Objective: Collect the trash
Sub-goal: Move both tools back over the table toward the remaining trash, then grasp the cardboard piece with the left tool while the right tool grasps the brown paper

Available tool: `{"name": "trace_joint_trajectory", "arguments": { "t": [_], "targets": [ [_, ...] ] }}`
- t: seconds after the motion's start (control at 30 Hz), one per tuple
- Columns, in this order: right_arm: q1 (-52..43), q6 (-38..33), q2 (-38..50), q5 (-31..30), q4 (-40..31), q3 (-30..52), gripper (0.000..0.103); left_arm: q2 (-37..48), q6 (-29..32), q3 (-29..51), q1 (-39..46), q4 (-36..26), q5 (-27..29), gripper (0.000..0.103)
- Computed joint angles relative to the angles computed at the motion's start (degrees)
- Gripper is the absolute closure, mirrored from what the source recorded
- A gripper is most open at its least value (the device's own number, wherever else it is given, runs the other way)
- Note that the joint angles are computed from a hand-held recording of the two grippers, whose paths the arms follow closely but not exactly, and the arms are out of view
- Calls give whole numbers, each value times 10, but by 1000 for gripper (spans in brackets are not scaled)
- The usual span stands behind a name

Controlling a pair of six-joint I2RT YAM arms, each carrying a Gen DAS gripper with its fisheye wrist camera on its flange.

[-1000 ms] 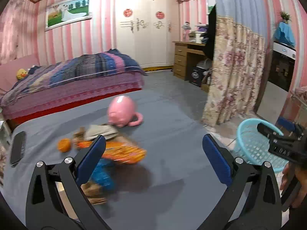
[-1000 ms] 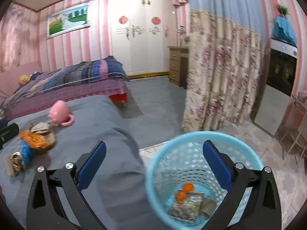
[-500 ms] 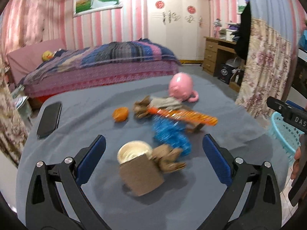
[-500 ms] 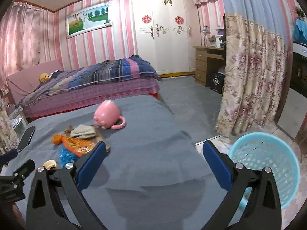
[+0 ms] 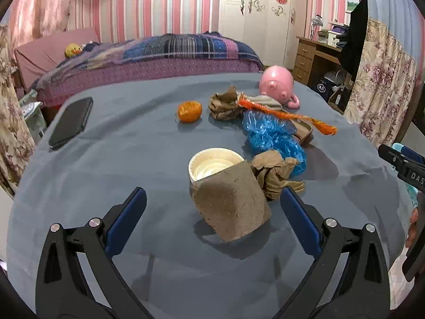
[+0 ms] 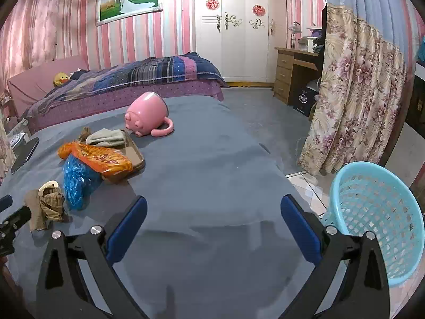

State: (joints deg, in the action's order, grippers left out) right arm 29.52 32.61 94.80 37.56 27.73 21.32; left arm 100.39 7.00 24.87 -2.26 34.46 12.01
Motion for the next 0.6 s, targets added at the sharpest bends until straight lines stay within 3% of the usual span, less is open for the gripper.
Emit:
{"name": "trace_joint_trajectory", "arguments": {
  "t": [0.2, 0.23, 0.3, 0.6],
  "targets": [
    [6, -18, 26, 3, 0, 17, 5, 30, -1, 41, 3, -53, 26, 7],
    [6, -17, 29, 2, -1, 20, 5, 33, 2, 45, 3, -58, 27, 14],
    [5, -15, 30, -3, 0, 20, 5, 38, 14, 50, 2, -71, 39, 39],
    [63, -3, 39, 13, -12, 50, 5, -11, 29, 3, 41, -44, 83, 73]
  ]
}}
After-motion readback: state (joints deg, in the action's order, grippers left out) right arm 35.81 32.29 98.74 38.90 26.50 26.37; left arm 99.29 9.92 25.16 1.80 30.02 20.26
